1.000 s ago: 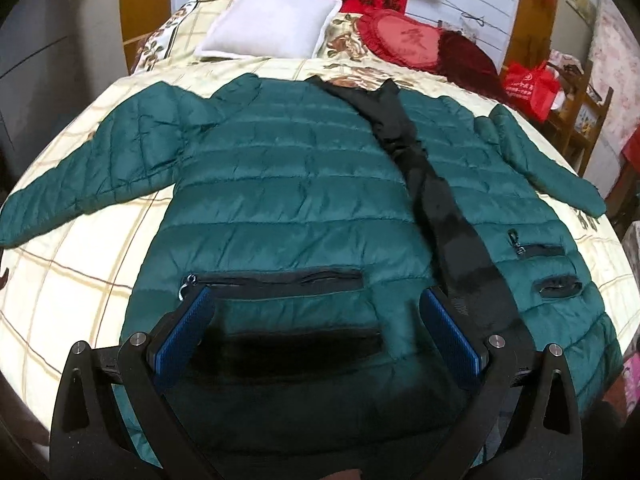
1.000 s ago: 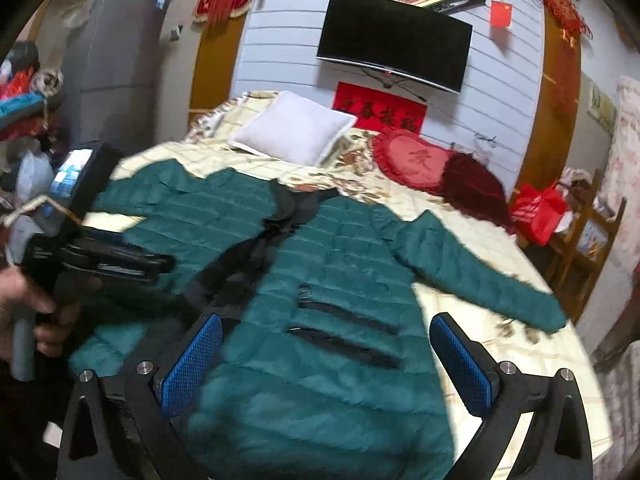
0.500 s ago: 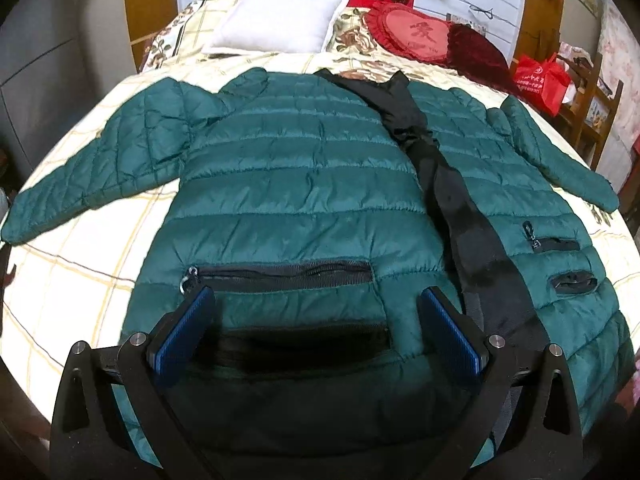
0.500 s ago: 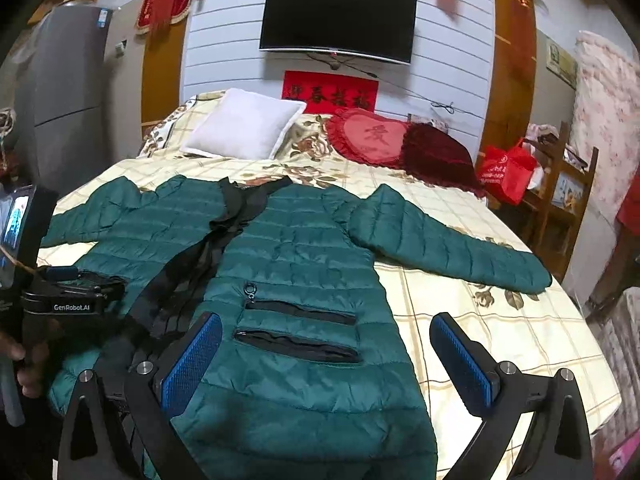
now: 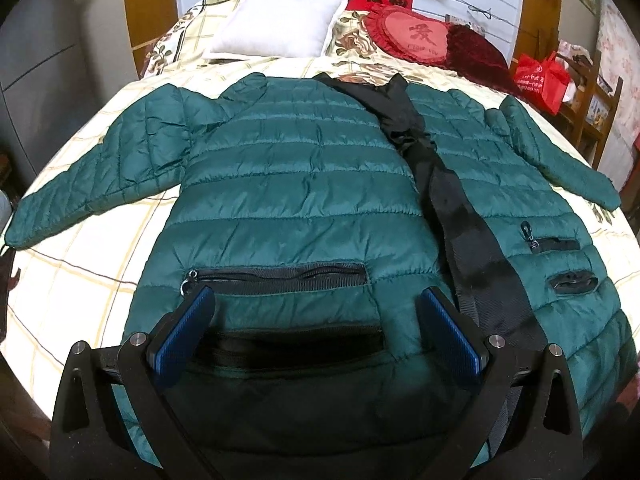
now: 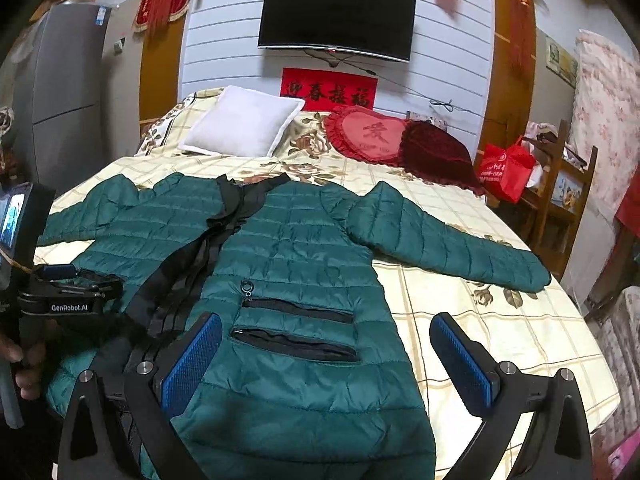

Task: Fold large clothes

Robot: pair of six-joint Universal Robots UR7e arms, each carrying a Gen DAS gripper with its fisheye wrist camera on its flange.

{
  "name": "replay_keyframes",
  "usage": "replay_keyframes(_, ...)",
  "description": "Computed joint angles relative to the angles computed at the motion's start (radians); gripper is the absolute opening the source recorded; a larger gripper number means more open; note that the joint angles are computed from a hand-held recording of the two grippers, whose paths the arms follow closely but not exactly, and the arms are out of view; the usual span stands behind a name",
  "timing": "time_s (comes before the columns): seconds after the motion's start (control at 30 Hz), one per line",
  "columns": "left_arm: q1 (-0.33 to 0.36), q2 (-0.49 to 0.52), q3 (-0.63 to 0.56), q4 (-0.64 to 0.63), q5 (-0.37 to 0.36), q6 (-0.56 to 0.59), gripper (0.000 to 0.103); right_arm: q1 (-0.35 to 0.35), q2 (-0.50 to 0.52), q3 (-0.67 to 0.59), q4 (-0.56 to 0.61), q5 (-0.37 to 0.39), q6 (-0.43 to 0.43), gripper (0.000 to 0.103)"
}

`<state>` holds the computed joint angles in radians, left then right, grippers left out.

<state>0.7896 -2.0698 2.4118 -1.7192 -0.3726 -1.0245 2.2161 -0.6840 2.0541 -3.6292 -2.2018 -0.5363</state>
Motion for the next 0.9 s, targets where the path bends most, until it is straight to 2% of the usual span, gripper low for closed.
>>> replay_keyframes(0.2,-0.019,-0.013,-0.001,0.053,0.020,-0.046,0.103,-0.013,-0.013,0.010,-0.007,0.023,0.022,0.103)
replay_keyframes(0.37,-0.013,-0.012,-0.013,0.091,0.007,-0.069,0.103,-0.019,-0.023,0.014,0.009,0.028,0.042,0.103)
replay_keyframes(0.43,-0.014,-0.027,-0.007,0.027,-0.021,-0.022,0.103,-0.020,-0.023,0.015,0.006,0.031,0.045,0.103)
replay_keyframes(0.57,-0.023,-0.028,0.003,0.061,0.017,-0.044,0.103,-0.021,-0.026,0.018,0.009,0.032,0.046,0.103)
replay_keyframes(0.63,0.003,-0.016,0.008,-0.017,-0.008,0.008,0.103,-0.021,-0.025,0.017,0.009,0.031,0.047,0.103)
replay_keyframes(0.9,0.005,-0.026,0.008,-0.018,-0.017,0.003,0.103,-0.024,-0.031,0.018,0.018,0.032,0.060,0.103)
